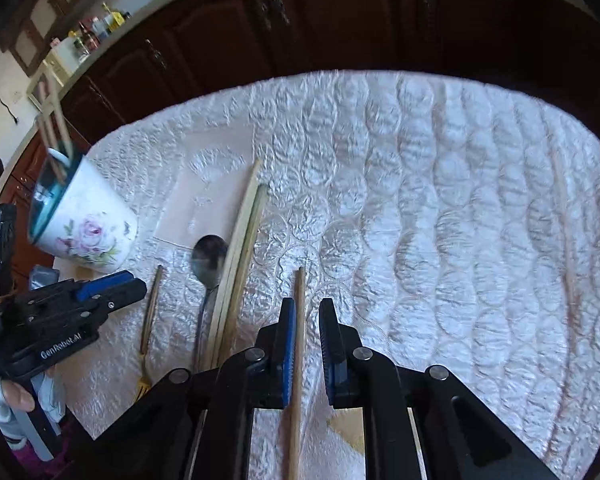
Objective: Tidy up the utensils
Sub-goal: 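Close the right gripper on another wooden chopstick while the left grasps a gold fork, then lift the chopstick and fork and carry both toward the floral cup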
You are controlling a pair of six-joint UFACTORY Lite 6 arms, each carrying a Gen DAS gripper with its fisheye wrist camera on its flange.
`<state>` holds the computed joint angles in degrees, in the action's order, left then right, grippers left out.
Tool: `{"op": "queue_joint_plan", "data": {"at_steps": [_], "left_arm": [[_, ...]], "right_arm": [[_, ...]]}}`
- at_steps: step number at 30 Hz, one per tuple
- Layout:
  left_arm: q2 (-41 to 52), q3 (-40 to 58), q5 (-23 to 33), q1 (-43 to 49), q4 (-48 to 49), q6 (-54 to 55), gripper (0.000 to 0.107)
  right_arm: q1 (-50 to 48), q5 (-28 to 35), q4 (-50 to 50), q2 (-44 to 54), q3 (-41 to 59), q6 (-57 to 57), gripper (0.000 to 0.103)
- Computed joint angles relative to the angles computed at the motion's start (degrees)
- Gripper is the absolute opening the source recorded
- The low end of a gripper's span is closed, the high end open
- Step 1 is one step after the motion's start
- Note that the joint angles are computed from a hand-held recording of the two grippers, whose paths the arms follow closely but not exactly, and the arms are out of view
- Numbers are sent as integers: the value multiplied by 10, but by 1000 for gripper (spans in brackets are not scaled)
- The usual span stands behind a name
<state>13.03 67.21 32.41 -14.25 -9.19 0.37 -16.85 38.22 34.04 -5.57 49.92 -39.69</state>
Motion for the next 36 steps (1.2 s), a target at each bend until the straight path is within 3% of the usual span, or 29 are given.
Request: {"op": "queue_joint_plan", "data": {"at_steps": [3,5,6,7,10,17,23,31,36], "left_arm": [[26,15,-2,-6,18,-15,25],[29,11,-17,-12,31,-21,24],[32,10,-25,-16,32,-15,23],[33,10,-32,-17,23,-2,10],[34,13,-18,-4,-40,60,6],[-104,-38,39,61,-171,205,5],[-208,-67,85,96,-195,245,5],[-267,-55,140,157,-213,284,4],[-276,8,191,200,-226,301,4]], "right_arm": [[14,-7,-5,49,22,5,28],[27,-14,-16,78,36,11,28],[40,-22,-37,93,43,28,21],[52,-34,-53,99,44,43,12],[71,-57,-68,91,37,58,5],[20,29,-10,-65,12,-5,5],[-41,136,33,-172,39,-39,5],[-11,161,15,-232,61,10,5],[10,179,21,-225,125,25,5]]}}
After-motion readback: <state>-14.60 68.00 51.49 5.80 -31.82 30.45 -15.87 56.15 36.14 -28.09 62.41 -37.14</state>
